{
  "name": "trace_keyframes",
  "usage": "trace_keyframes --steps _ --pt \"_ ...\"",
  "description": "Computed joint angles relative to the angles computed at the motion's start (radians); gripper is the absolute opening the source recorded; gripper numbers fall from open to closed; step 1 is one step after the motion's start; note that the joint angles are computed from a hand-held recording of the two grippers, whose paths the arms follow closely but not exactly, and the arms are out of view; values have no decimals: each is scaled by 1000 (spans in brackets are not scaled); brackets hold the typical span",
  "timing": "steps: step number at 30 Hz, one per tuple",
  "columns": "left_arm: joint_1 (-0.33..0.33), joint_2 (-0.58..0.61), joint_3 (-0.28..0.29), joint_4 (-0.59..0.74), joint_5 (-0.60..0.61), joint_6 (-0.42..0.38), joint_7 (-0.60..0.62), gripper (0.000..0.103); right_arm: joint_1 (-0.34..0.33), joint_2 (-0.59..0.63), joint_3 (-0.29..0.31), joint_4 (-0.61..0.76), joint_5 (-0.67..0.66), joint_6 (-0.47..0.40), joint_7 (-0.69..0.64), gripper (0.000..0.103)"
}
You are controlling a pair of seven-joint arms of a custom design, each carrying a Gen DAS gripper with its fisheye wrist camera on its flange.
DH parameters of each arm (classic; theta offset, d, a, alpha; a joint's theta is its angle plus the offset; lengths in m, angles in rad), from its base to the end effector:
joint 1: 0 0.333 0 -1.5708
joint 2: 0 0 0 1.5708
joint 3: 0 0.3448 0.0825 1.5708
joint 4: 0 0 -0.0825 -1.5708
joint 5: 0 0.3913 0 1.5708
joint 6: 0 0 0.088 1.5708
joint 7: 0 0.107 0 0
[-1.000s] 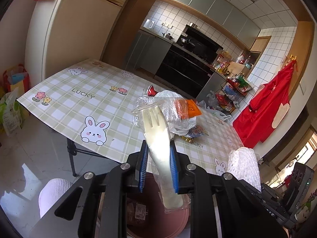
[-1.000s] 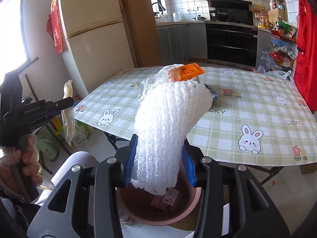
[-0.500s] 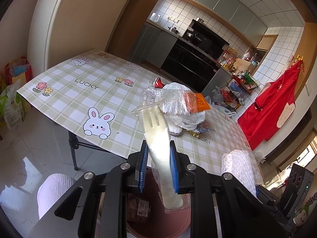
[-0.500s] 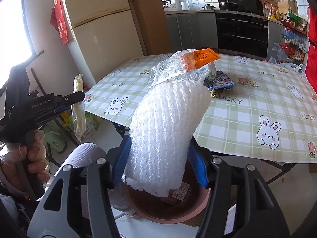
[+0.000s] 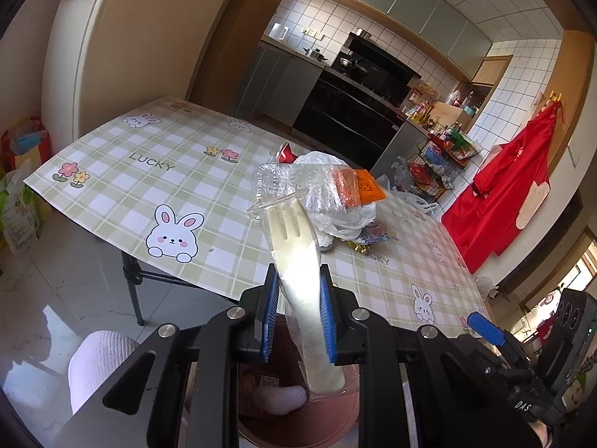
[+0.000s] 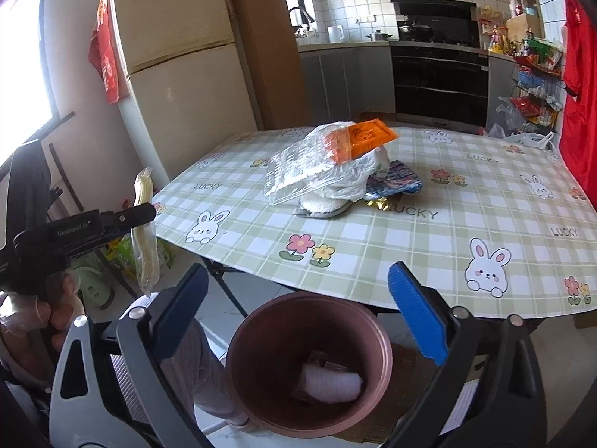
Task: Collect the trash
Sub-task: 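Lower the white fork into the brown bin and open the left gripper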
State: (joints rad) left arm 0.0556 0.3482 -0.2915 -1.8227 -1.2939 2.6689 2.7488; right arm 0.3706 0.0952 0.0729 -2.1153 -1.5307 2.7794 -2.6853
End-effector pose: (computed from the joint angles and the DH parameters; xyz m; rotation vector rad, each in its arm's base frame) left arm 0.6716 -0.1123 0.4124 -1.6019 2.1728 -1.4483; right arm 0.5092 0.2901 0.4245 -1.4086 1.7934 -0.7330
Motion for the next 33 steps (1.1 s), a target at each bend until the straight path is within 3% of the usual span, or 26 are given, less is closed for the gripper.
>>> trace_keyframes --steps 8,17,18,19,21,24,28,33 --pt "0 -19 0 -13 45 -117 11 21 6 -68 21 -49 -97 -146 148 97" --pt "-34 -26 1 -13 108 -200 59 21 -24 -117 28 -114 -137 -167 278 97" --pt "-38 -26 0 -12 112 -199 63 26 -27 -120 28 -119 -140 -166 290 97" --pt "-47 -24 1 -8 127 -194 60 47 -29 -123 29 -124 -143 -166 302 97" --pt "-57 -24 0 -9 140 -167 48 78 -32 -127 31 -132 -143 -168 310 97" --pt "-51 -24 -3 -9 125 -167 58 82 -35 -126 32 -136 -139 -165 314 97" --pt "-53 -18 1 -11 126 -119 35 91 -38 -115 30 -133 -132 -149 321 97" --pt "-52 2 4 0 155 -55 -31 96 -36 -106 31 -127 -121 -144 311 97"
